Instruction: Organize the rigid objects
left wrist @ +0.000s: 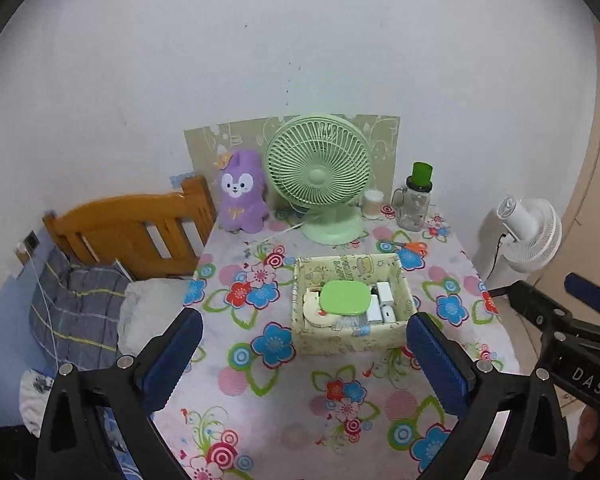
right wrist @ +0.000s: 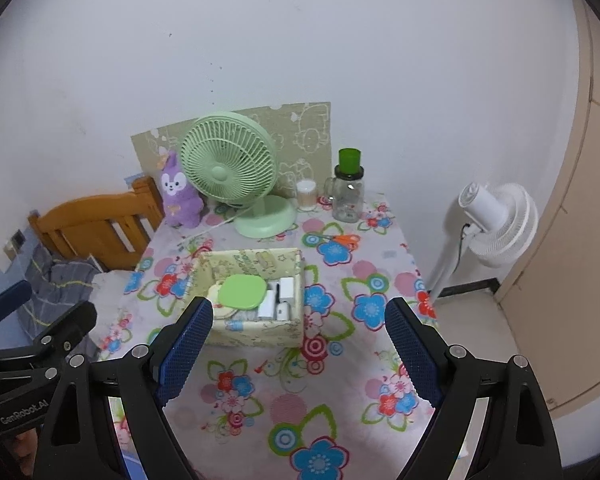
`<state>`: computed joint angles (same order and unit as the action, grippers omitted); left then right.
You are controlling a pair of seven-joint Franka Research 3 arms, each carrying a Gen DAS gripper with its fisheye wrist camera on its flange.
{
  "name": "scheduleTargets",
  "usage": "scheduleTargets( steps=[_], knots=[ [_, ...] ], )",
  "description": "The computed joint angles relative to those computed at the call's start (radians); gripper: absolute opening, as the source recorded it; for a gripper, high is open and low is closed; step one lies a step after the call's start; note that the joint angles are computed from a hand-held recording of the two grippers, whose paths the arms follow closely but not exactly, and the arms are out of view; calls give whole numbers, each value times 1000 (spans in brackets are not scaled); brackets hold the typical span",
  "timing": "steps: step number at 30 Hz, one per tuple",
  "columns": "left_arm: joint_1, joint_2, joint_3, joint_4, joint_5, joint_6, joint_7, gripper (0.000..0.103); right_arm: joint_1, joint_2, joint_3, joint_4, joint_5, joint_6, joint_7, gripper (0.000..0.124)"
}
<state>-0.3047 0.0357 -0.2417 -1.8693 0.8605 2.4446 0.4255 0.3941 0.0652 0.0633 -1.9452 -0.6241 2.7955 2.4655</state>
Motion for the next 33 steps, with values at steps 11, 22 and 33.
scheduleTargets(
  steps=[11,22,33],
  knots=[
    [15,-20,2,-29,-29,42,-23,103,-3,-19,12,3,-111,-34,65,90],
    [23,-23,2,-33,-35,66,-27,103,1,-15,13,21,-169,-45,105,95],
    [27,-28,1,-33,-37,76,-32,103,-4,-23,17,20,-207,-32,129,97]
  ],
)
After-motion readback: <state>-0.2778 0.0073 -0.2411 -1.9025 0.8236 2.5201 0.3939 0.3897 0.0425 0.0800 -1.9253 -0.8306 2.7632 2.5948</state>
